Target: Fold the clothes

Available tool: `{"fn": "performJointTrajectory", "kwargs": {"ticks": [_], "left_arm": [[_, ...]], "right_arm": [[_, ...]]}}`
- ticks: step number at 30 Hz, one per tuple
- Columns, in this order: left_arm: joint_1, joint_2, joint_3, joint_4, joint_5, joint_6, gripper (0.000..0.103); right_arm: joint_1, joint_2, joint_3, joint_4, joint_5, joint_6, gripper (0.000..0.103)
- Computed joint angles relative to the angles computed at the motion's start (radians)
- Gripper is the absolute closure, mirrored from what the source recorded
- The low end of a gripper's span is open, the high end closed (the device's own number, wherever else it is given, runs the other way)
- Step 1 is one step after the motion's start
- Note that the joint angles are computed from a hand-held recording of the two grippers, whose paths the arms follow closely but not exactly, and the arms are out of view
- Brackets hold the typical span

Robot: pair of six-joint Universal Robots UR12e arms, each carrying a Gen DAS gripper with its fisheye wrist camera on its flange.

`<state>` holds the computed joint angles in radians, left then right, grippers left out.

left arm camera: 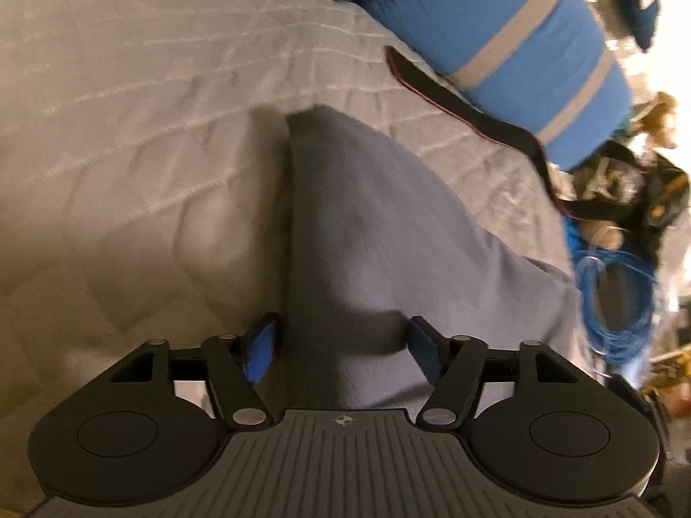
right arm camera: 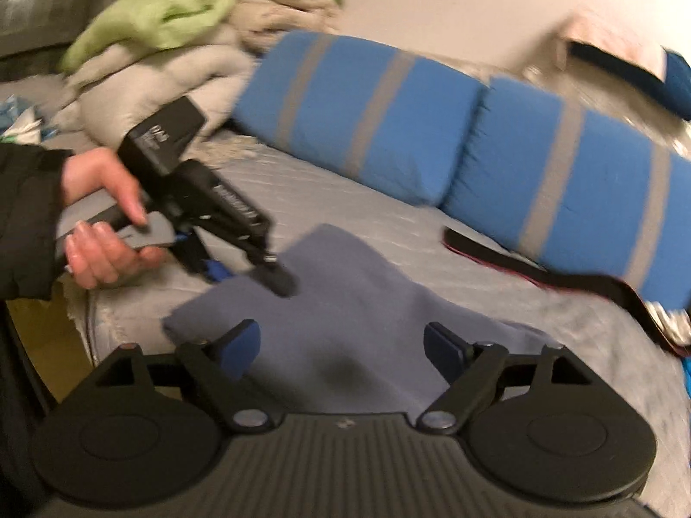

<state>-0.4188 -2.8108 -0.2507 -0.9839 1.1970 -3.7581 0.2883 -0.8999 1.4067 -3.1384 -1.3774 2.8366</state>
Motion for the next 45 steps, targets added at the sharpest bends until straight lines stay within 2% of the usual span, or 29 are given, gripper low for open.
{"fn": "performJointTrajectory", "kwargs": {"ticks": [3,7,10,11,12,14,17,21,24,27,28,30,31,32,33,36,45], "left_arm": [[0.012,0.067,-0.183,0.19,-0.065,-0.034,0.034],[0.036,0.099,-0.319,0.411,-0.177,-0.182,0.04],[0.04,0.1,-0.33,0.417,-0.201,-0.196,0.062],[0.042,0.098,-0.326,0.404,-0.21,-0.217,0.077],[0.043,0.096,-0.321,0.388,-0.22,-0.241,0.081],[0.044,0.094,-0.308,0.368,-0.227,-0.3,0.084],[0.039,0.092,-0.275,0.326,-0.208,-0.316,0.084],[0.037,0.082,-0.247,0.308,-0.207,-0.385,0.085],[0.039,0.081,-0.248,0.323,-0.225,-0.435,0.085],[0.044,0.076,-0.246,0.327,-0.252,-0.47,0.085],[0.046,0.075,-0.247,0.334,-0.264,-0.485,0.085],[0.049,0.072,-0.249,0.345,-0.283,-0.5,0.085],[0.05,0.072,-0.25,0.347,-0.288,-0.497,0.085],[0.05,0.071,-0.249,0.342,-0.288,-0.49,0.085],[0.05,0.07,-0.246,0.335,-0.287,-0.483,0.085],[0.048,0.062,-0.227,0.29,-0.264,-0.453,0.085],[0.046,0.031,-0.165,0.225,-0.227,-0.402,0.087]], "right_arm": [[0.022,0.037,-0.021,-0.05,-0.008,-0.045,0.012],[0.052,0.066,-0.005,-0.167,-0.072,-0.255,0.01],[0.071,0.079,0.022,-0.255,-0.109,-0.401,0.009],[0.078,0.087,0.024,-0.277,-0.124,-0.444,0.009],[0.085,0.096,0.025,-0.304,-0.135,-0.483,0.009],[0.098,0.114,0.021,-0.357,-0.157,-0.543,0.008],[0.12,0.146,-0.003,-0.415,-0.205,-0.601,0.007],[0.151,0.206,-0.067,-0.496,-0.274,-0.698,0.007],[0.17,0.252,-0.124,-0.52,-0.334,-0.778,0.007],[0.185,0.288,-0.18,-0.515,-0.399,-0.814,0.009],[0.186,0.291,-0.187,-0.511,-0.403,-0.816,0.012],[0.185,0.287,-0.19,-0.488,-0.396,-0.813,0.04],[0.184,0.281,-0.188,-0.469,-0.393,-0.806,0.062],[0.183,0.275,-0.186,-0.45,-0.39,-0.799,0.076],[0.181,0.267,-0.183,-0.424,-0.385,-0.785,0.081],[0.177,0.248,-0.173,-0.362,-0.366,-0.75,0.086],[0.163,0.214,-0.134,-0.335,-0.322,-0.71,0.091]]}}
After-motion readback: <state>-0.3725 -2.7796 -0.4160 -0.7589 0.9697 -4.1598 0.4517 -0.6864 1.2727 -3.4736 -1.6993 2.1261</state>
